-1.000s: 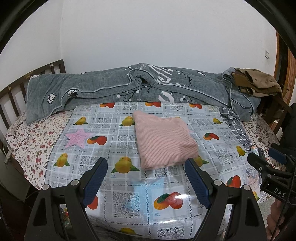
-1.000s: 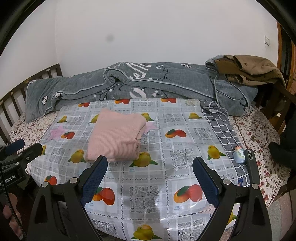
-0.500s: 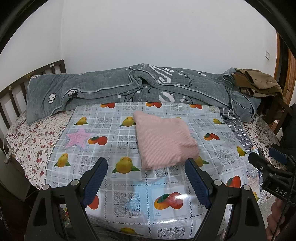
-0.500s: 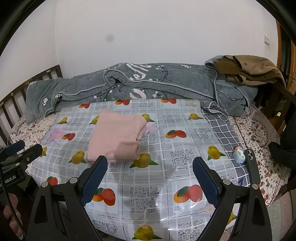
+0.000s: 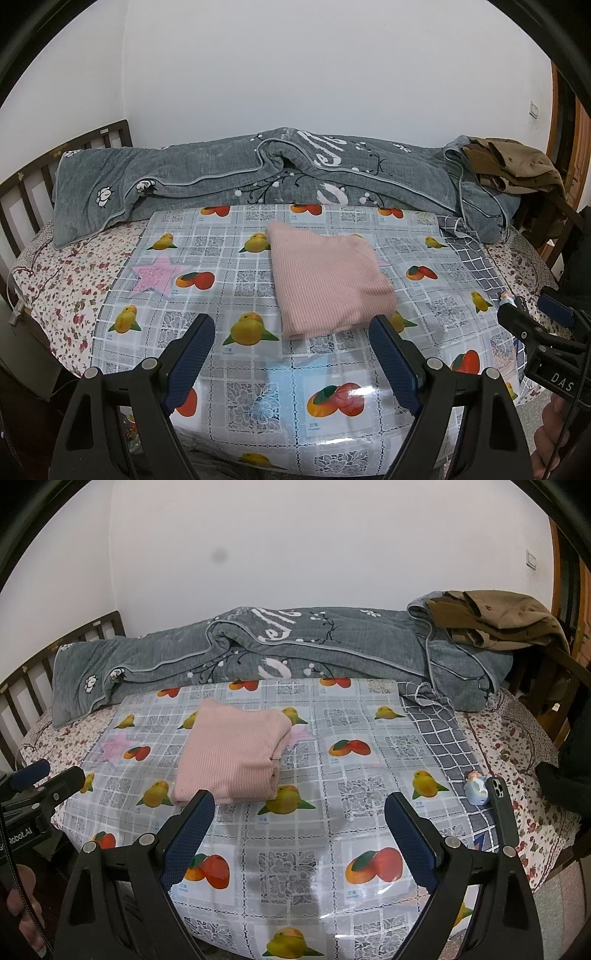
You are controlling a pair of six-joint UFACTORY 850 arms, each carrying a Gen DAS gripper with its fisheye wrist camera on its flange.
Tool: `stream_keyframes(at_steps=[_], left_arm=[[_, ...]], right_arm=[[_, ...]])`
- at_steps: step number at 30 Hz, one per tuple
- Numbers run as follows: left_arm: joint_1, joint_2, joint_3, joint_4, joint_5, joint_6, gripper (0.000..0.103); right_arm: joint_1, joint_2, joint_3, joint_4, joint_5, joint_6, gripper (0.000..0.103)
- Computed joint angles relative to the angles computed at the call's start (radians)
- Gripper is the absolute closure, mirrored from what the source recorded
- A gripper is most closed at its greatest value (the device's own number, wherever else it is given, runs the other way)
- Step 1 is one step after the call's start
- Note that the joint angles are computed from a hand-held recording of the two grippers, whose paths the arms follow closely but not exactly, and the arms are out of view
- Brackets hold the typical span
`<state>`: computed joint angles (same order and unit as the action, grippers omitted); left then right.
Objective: Fold small clothes
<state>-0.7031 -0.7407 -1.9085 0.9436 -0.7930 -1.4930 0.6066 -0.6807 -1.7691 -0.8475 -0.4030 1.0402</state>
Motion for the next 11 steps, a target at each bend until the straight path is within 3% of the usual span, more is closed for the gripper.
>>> stream_keyframes(at_steps=[11], left_arm=[[0.000, 0.001, -0.002, 0.004, -0.003, -0.005, 0.018]], right_arm=[[0.005, 0.002, -0.006, -0.004, -0.008, 0.004, 0.011]])
